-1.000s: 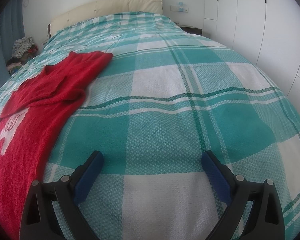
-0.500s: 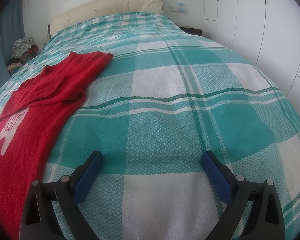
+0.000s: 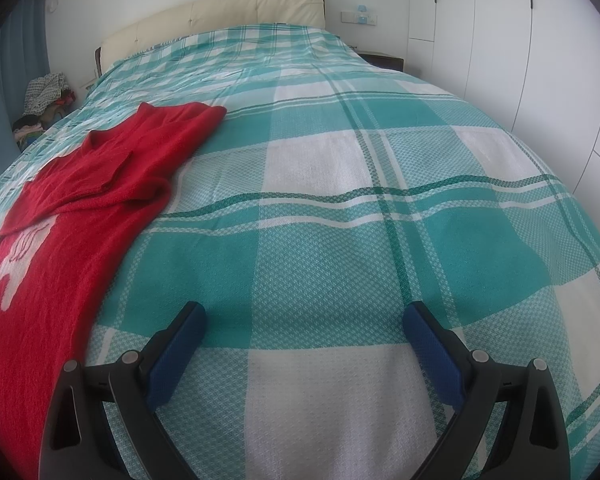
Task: Fold small clothes
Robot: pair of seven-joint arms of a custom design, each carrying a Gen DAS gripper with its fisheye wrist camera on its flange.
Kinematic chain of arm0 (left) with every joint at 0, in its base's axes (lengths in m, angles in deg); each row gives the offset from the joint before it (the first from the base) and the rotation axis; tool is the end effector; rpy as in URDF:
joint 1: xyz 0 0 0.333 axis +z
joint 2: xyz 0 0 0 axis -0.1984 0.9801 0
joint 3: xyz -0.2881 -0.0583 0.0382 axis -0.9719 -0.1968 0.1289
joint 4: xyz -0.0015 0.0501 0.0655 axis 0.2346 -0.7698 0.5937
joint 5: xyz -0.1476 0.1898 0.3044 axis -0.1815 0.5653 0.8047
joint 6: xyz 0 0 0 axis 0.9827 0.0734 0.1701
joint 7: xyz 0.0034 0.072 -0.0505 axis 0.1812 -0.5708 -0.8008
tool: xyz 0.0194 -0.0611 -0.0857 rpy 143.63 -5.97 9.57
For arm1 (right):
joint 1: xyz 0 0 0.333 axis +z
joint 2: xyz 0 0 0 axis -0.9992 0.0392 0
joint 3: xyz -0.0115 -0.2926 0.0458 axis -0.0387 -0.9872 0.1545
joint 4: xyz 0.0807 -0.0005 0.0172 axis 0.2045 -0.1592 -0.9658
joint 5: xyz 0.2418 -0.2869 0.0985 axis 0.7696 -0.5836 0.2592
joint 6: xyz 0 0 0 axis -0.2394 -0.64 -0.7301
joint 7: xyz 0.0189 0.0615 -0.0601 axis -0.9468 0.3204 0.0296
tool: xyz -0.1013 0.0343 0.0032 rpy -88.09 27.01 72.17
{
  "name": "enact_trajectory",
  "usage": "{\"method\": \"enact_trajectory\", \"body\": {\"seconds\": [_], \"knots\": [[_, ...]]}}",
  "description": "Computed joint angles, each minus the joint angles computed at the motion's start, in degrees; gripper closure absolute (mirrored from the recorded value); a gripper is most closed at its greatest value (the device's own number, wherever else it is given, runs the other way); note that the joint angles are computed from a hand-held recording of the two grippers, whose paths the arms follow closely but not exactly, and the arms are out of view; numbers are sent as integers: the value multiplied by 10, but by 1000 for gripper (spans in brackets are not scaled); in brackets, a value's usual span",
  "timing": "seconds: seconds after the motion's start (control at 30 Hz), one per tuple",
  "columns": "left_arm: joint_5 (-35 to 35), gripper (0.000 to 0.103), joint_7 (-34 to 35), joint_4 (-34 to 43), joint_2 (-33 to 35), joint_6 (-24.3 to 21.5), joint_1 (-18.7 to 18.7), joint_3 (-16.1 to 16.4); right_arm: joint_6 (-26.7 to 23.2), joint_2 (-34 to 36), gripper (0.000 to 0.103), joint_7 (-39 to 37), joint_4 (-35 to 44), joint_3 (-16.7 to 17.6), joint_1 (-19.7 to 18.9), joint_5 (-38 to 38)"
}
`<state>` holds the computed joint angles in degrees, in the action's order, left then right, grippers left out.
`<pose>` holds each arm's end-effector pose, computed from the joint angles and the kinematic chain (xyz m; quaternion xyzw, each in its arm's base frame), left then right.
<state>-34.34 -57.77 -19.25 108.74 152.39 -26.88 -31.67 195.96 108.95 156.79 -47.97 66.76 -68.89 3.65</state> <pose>0.6677 -0.1464 0.3471 -0.7836 0.5325 -0.1768 0.2668 0.6673 0.1505 0.3448 -0.6247 0.6821 -0.2749 0.2623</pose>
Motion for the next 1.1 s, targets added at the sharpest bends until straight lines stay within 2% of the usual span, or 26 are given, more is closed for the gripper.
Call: {"method": "enact_trajectory", "body": {"seconds": [0.5, 1.1], "knots": [[-34, 3, 33, 13, 10, -15, 4, -6, 0, 0, 5, -1, 0, -1, 1, 1], [-41, 1, 39, 16, 14, -18, 1, -3, -1, 0, 5, 0, 0, -1, 1, 1]]}}
